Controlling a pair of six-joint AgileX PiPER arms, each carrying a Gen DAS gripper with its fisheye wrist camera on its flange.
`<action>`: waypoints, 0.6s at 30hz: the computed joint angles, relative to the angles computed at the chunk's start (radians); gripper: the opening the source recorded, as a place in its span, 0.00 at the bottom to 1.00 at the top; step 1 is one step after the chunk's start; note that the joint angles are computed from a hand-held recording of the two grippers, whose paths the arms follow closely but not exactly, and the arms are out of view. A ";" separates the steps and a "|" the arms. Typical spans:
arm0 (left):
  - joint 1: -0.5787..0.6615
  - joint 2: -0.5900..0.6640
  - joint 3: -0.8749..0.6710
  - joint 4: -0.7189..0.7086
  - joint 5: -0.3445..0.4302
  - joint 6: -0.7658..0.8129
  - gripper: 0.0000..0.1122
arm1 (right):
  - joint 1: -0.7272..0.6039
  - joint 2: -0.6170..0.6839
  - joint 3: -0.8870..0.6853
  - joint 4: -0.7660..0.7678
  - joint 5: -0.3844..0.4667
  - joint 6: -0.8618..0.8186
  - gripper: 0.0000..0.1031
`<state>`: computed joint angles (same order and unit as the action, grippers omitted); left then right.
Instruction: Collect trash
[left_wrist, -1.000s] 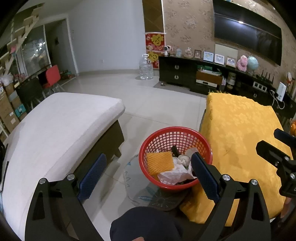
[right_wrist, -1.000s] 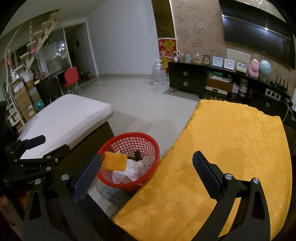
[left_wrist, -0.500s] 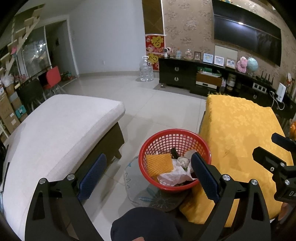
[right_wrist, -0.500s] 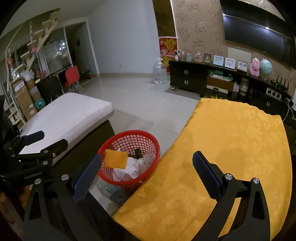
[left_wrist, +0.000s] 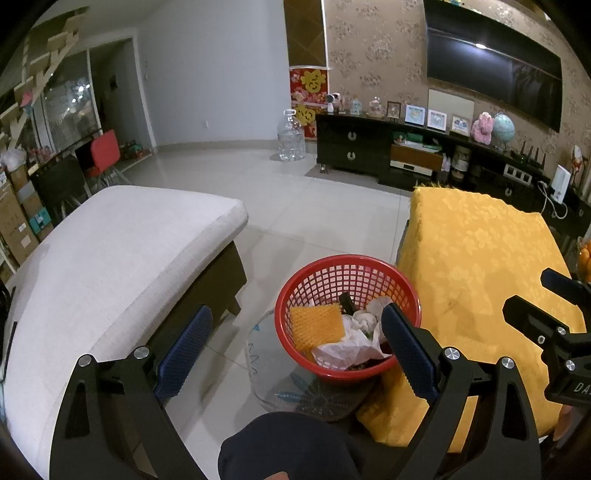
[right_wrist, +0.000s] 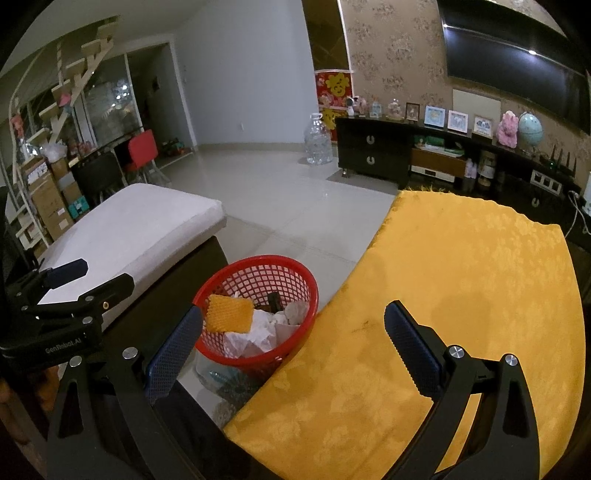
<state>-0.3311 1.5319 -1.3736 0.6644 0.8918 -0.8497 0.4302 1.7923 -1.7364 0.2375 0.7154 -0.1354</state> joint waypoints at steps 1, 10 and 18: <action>0.000 0.000 0.000 0.000 0.000 0.000 0.80 | 0.001 0.000 0.001 -0.001 -0.001 0.002 0.93; -0.001 0.000 0.000 -0.001 0.001 0.000 0.80 | 0.001 -0.003 0.020 -0.005 -0.014 0.006 0.93; -0.001 0.001 -0.002 -0.004 0.003 0.003 0.80 | 0.000 0.000 0.013 -0.004 -0.009 0.004 0.93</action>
<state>-0.3317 1.5324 -1.3759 0.6600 0.8943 -0.8467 0.4298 1.7920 -1.7233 0.2336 0.7069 -0.1315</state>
